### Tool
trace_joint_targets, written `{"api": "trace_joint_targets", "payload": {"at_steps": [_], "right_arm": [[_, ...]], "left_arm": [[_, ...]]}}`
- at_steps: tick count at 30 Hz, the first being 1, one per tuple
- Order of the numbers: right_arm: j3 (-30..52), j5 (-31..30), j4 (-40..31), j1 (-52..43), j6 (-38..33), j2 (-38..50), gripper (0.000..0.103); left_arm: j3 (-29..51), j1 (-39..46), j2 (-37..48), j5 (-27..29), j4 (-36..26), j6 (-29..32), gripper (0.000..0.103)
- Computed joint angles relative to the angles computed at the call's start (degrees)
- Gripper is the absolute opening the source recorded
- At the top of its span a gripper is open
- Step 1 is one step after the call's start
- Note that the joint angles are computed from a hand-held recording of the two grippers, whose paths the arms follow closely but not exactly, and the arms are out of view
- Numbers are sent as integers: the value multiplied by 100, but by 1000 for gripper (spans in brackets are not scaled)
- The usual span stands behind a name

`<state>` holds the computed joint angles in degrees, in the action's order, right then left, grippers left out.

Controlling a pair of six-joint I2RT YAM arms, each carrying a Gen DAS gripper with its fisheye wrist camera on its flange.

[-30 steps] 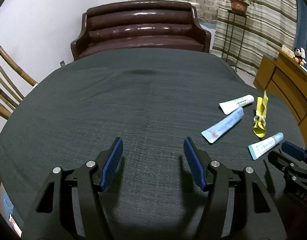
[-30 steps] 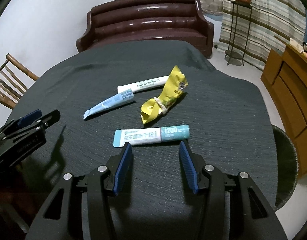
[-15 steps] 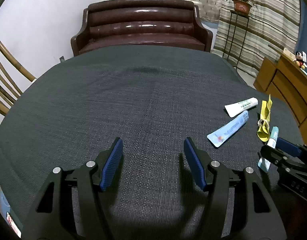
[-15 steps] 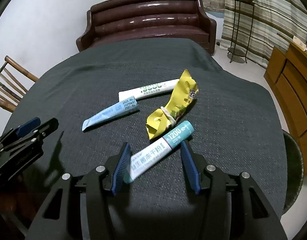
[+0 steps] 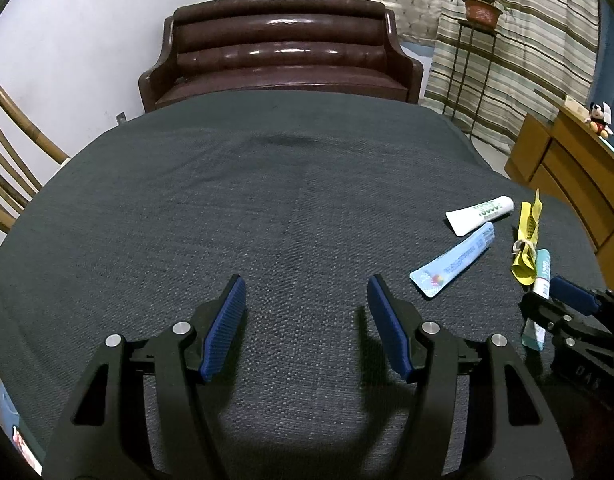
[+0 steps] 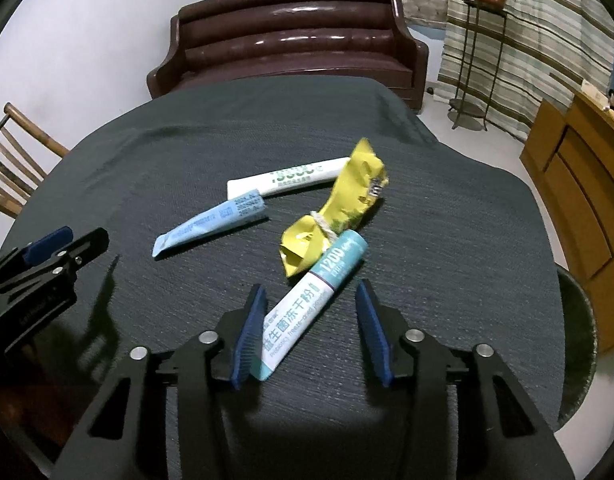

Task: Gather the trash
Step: 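Grasp the white-and-blue tube with the right gripper, then grasp the light-blue tube with the left gripper while the right holds its tube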

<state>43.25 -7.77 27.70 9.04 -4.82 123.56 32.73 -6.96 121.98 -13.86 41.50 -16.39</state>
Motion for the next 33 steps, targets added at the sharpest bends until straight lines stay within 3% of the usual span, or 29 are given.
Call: {"api": "trace_joint_targets", "payload": {"at_steps": [12, 22, 33], "right_arm": [[-17, -161, -66, -379, -229, -43, 22], [-73, -280, 51, -623, -307, -97, 20], [-5, -640, -33, -938, -326, -50, 20]], "left_arm": [[88, -285, -1, -53, -91, -58, 61], [468, -615, 64, -22, -356, 95, 61], [1400, -871, 384, 85, -1165, 465, 68]]}}
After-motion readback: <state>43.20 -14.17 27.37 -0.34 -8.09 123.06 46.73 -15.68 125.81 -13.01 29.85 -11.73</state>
